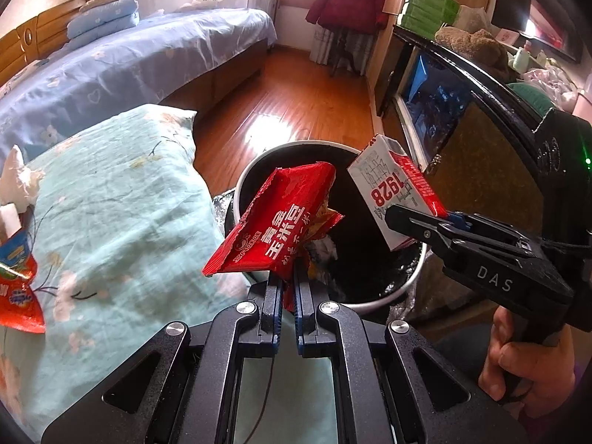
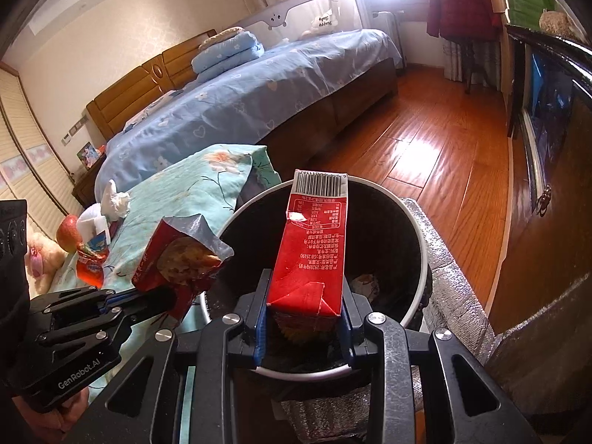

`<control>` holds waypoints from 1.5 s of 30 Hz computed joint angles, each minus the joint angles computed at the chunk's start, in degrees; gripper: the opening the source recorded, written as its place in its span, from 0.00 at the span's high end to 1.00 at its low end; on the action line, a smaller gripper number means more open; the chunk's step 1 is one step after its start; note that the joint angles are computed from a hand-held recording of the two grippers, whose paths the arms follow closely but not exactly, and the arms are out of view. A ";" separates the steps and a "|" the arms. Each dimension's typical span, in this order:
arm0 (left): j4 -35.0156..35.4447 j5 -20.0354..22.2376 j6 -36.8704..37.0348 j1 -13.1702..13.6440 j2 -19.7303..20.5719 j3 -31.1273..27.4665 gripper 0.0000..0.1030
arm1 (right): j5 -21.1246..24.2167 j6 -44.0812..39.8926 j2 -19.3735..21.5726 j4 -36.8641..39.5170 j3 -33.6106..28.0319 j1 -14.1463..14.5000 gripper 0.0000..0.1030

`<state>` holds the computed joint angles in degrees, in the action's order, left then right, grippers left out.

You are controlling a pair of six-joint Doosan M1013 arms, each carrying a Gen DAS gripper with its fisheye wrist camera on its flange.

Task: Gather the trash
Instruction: 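Carry both items over the bin and open both tools to drop them, then move both tools back toward the table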

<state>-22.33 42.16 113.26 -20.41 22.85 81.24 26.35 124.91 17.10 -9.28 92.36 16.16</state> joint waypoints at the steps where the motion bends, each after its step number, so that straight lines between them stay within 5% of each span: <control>1: 0.32 0.14 -0.50 -0.06 0.18 -0.25 0.96 | 0.14 -0.27 0.09 0.23 -0.10 -0.10 0.70; 14: 1.13 1.28 -2.35 -0.63 1.75 -2.40 0.94 | 1.72 -2.12 1.35 2.66 -1.61 -1.29 0.70; 17: 0.00 1.39 -2.10 -0.34 1.66 -2.16 0.78 | 2.15 -3.47 1.55 4.40 -1.94 -1.59 0.67; 19: -0.28 0.17 -2.16 -0.12 1.02 -1.20 0.58 | 2.07 -4.56 1.49 5.99 -1.88 -1.81 0.60; 21: -1.21 -0.64 -1.63 0.34 0.26 -0.13 0.58 | 1.78 -3.81 1.28 5.34 -1.68 -1.72 0.45; 27: -2.41 -3.69 -2.84 2.29 -2.75 4.50 0.54 | -0.47 -3.75 0.25 5.81 -0.77 -0.94 0.36; 45: 1.60 -9.97 -13.22 9.88 -8.10 12.95 0.54 | -1.56 -12.82 2.23 13.97 -3.56 4.67 0.34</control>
<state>-20.73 32.18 100.04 -10.53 14.75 94.19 24.80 112.09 19.33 4.70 88.80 20.82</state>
